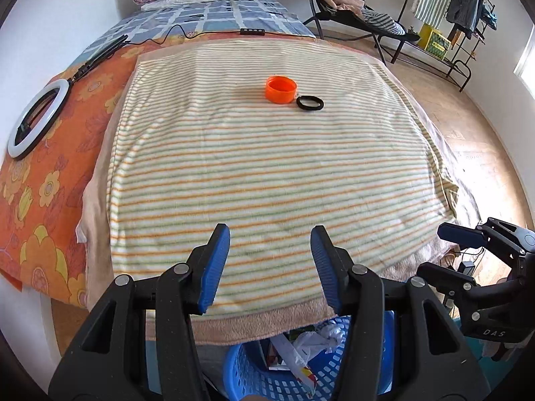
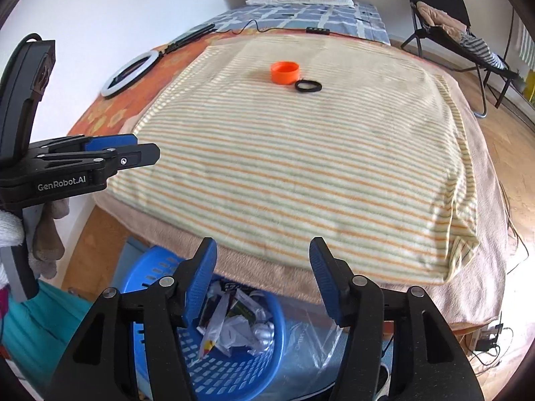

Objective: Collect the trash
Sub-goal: 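Raise both open grippers from the basket toward the orange cup and hair tie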

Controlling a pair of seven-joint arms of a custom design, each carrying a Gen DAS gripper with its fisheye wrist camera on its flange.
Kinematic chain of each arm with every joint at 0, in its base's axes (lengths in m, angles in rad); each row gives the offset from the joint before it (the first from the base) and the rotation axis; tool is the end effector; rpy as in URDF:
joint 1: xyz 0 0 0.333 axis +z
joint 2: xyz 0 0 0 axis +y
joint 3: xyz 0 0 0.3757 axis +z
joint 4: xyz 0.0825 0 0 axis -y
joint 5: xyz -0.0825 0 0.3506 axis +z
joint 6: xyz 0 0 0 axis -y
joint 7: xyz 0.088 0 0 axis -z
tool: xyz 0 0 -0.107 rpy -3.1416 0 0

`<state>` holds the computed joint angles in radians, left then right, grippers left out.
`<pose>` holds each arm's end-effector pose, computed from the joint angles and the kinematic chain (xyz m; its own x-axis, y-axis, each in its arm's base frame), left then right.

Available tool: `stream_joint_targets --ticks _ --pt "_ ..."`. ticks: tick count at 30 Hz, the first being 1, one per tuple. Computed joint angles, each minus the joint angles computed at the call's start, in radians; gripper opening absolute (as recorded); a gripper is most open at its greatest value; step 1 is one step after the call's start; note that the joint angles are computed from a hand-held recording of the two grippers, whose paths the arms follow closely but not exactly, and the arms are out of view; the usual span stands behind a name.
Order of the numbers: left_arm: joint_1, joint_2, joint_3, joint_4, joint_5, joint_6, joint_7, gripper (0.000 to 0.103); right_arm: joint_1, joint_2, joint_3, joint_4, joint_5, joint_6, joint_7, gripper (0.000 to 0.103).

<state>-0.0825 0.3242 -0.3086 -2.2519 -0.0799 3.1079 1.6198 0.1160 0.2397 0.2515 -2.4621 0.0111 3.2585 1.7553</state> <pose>0.5478 -0.2050 0.3708 -0.3414 -0.9329 0.1149 -0.8242 0.2383 -0.5137 0.4915 0.1827 0.3556 0.1891 -0.9687 -0.1606 -0.8550 -0.0820 -0.5122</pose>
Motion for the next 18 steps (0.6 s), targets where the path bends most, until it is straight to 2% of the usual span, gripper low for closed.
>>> stream_joint_targets --ticks 2,4,5,6,7,8,11,14,18 --pt "-0.011 0.026 0.010 0.053 0.006 -0.014 -0.006 0.052 0.077 0.008 -0.096 0.034 -0.003 -0.008 -0.001 0.057" --pt "-0.028 0.057 0.025 0.115 0.013 -0.039 -0.016 0.053 0.060 0.023 -0.093 0.076 0.001 -0.038 -0.008 0.060" --pt "-0.020 0.074 0.014 0.145 0.009 -0.051 -0.011 0.059 0.037 0.032 -0.076 0.096 0.009 -0.052 -0.016 0.061" --pt "-0.012 0.093 0.003 0.177 0.004 -0.064 -0.005 0.065 0.038 0.038 -0.085 0.116 0.013 -0.073 -0.019 0.061" --pt "-0.018 0.111 0.007 0.208 0.005 -0.077 -0.006 0.065 0.059 0.045 -0.116 0.138 0.013 -0.093 -0.018 0.061" --pt "-0.026 0.129 0.013 0.240 0.007 -0.089 -0.008 0.065 0.046 0.053 -0.111 0.157 0.005 -0.109 -0.014 0.061" --pt "-0.065 0.185 0.044 0.334 0.026 -0.119 -0.016 0.065 -0.077 0.091 0.011 0.215 0.089 -0.134 -0.118 0.061" --pt "-0.104 0.248 0.078 0.439 0.054 -0.150 -0.030 0.065 -0.099 0.127 0.026 0.262 0.118 -0.138 -0.176 0.061" --pt "-0.114 0.349 0.069 0.604 0.059 -0.231 -0.029 0.065 -0.132 0.180 0.055 0.322 0.158 -0.157 -0.238 0.061"
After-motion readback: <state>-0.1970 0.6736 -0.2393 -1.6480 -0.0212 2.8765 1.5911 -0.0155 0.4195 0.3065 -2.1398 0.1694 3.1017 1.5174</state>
